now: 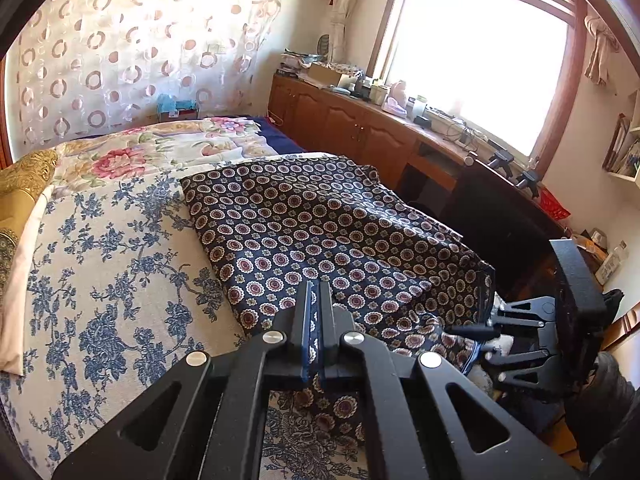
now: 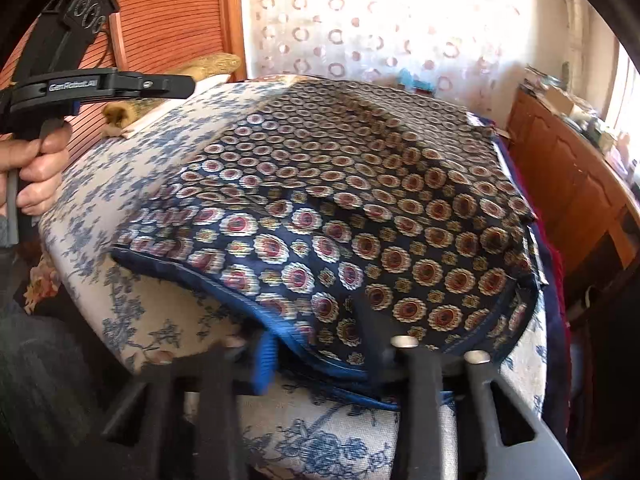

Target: Fold small clothes

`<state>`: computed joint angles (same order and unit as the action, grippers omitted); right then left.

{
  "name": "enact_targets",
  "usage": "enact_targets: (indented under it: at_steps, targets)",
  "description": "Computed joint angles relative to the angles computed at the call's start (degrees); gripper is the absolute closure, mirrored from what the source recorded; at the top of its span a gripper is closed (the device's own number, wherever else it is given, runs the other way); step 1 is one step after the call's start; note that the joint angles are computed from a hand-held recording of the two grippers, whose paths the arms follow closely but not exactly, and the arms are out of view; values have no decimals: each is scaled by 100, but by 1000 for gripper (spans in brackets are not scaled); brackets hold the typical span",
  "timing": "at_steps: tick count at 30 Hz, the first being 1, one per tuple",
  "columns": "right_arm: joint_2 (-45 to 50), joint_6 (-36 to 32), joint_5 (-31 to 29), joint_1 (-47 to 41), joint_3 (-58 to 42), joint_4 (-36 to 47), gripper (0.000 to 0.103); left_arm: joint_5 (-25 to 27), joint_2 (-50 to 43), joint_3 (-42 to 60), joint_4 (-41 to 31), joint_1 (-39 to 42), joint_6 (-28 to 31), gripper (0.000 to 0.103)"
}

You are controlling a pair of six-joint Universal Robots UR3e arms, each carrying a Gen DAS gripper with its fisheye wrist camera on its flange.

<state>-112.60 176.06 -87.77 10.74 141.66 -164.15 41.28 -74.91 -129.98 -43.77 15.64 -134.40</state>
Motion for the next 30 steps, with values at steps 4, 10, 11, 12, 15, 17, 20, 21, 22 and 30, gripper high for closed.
enact_targets:
  at_steps: [4,10,11,12,15,17,20,21,22,30]
  targets:
    - [373,-18,-312,280,-213,-231,99,12,29,-42,8,73,51,100]
    - [359,-468,-391,114,-910,-124,100,308,-418,131,783,14,-415,99]
    - [443,-579,-408,65,-1118,-91,100,334,-509,173,895,6,-459,88]
    - [564,-683,-410,10,-1336,-69,100,315,-602,214,986,25,-457,69]
    - [979,-959,-361,-124,-1938,-105,100,215,-853,348,1188,121,-440,55]
    - [1280,-1062,-301,-188,-2250,-185,100,277,-956,390,1382,122,-538,40]
    - [1629,-1238,-128,-364,-2618,-243,100,323,-1146,540,1552,138,-612,28]
    - [1796,-1278,-67,-407,-2809,-229,100,375,-1238,632,1596,117,-639,28]
    - [1907,-1331,6,-470,-2922,-236,100,424,-1320,705,1662,84,-691,28]
    - [3498,-1770,405,-718,-4583,-131,100,799,-2144,1363,2095,-171,-1136,28]
